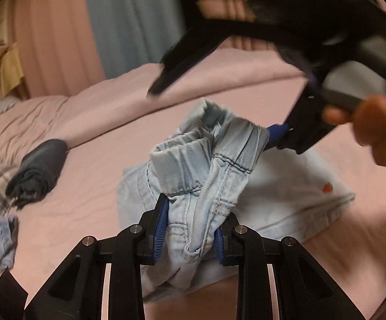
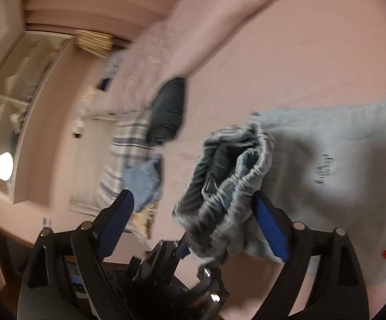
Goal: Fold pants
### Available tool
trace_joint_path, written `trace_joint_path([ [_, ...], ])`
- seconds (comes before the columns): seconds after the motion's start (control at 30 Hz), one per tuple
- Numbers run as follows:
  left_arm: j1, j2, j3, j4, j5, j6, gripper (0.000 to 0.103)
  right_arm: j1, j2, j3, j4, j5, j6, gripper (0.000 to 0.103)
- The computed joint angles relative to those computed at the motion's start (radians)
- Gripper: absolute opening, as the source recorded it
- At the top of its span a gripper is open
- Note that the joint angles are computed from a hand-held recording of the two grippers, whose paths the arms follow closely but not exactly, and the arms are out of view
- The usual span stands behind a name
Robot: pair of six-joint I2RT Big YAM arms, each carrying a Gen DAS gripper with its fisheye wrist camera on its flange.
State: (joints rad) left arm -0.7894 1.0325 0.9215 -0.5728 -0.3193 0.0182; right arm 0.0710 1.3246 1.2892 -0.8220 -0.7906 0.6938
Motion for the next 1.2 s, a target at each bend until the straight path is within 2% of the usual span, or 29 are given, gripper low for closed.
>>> trace_joint_path([
  [0.03,-0.007,0.009,0.007,-0.009,-0.010,0.010,0.030,0.001,0.022,0.024,-0.056,0.022,-0.020,0.091],
  [0.1,-0.024,0.020,0.011,-0.029,-0.031,0.025,0.038,-0.003,0.057,0.040,-0.118,0.028,-0.026,0.089],
  [0.13,-0.024,0.020,0.012,-0.039,-0.026,0.017,0.041,-0.010,0.075,0.041,-0.144,0.021,-0.022,0.079],
  [0.17,-0.013,0.014,0.015,-0.054,-0.001,0.002,0.051,-0.015,0.083,0.038,-0.158,0.024,-0.013,0.064],
  [0.2,0.007,0.006,0.019,-0.082,0.045,-0.038,0.068,-0.024,0.088,0.031,-0.168,0.032,-0.007,0.059],
  [0.27,0.073,-0.026,0.017,-0.127,0.144,-0.144,0.087,-0.040,0.088,0.008,-0.146,0.005,-0.004,0.044],
  [0.3,0.122,-0.065,0.001,-0.136,0.215,-0.215,0.087,-0.049,0.083,-0.010,-0.124,-0.003,0.002,0.043],
  [0.4,0.252,-0.144,-0.046,-0.133,0.382,-0.353,0.089,-0.061,0.083,-0.038,-0.110,-0.007,-0.009,0.036],
  [0.47,0.333,-0.168,-0.067,-0.135,0.450,-0.443,0.089,-0.070,0.087,-0.049,-0.100,-0.015,-0.022,0.032],
  [0.57,0.444,-0.156,-0.078,-0.124,0.558,-0.538,0.088,-0.068,0.072,-0.064,-0.059,-0.007,-0.022,0.031],
  [0.63,0.507,-0.116,-0.082,-0.107,0.709,-0.590,0.088,-0.069,0.055,-0.069,-0.031,-0.006,-0.022,0.030],
  [0.67,0.512,-0.094,-0.074,-0.113,0.732,-0.609,0.088,-0.069,0.046,-0.072,-0.016,-0.006,-0.018,0.029],
  [0.73,0.482,-0.063,-0.057,-0.136,0.721,-0.630,0.088,-0.076,0.021,-0.077,0.019,-0.003,-0.019,0.028],
  [0.9,0.411,-0.008,-0.017,-0.141,0.749,-0.657,0.088,-0.114,-0.025,-0.079,0.046,-0.025,-0.013,0.028],
  [1.07,0.351,0.030,0.054,-0.188,0.670,-0.617,0.088,-0.188,-0.077,-0.093,0.042,-0.034,-0.039,0.027],
  [1.13,0.332,0.042,0.075,-0.204,0.662,-0.610,0.088,-0.218,-0.080,-0.105,0.013,-0.026,-0.046,0.027],
  [1.2,0.318,0.041,0.081,-0.222,0.651,-0.594,0.088,-0.250,-0.092,-0.140,0.014,-0.027,-0.042,0.027],
])
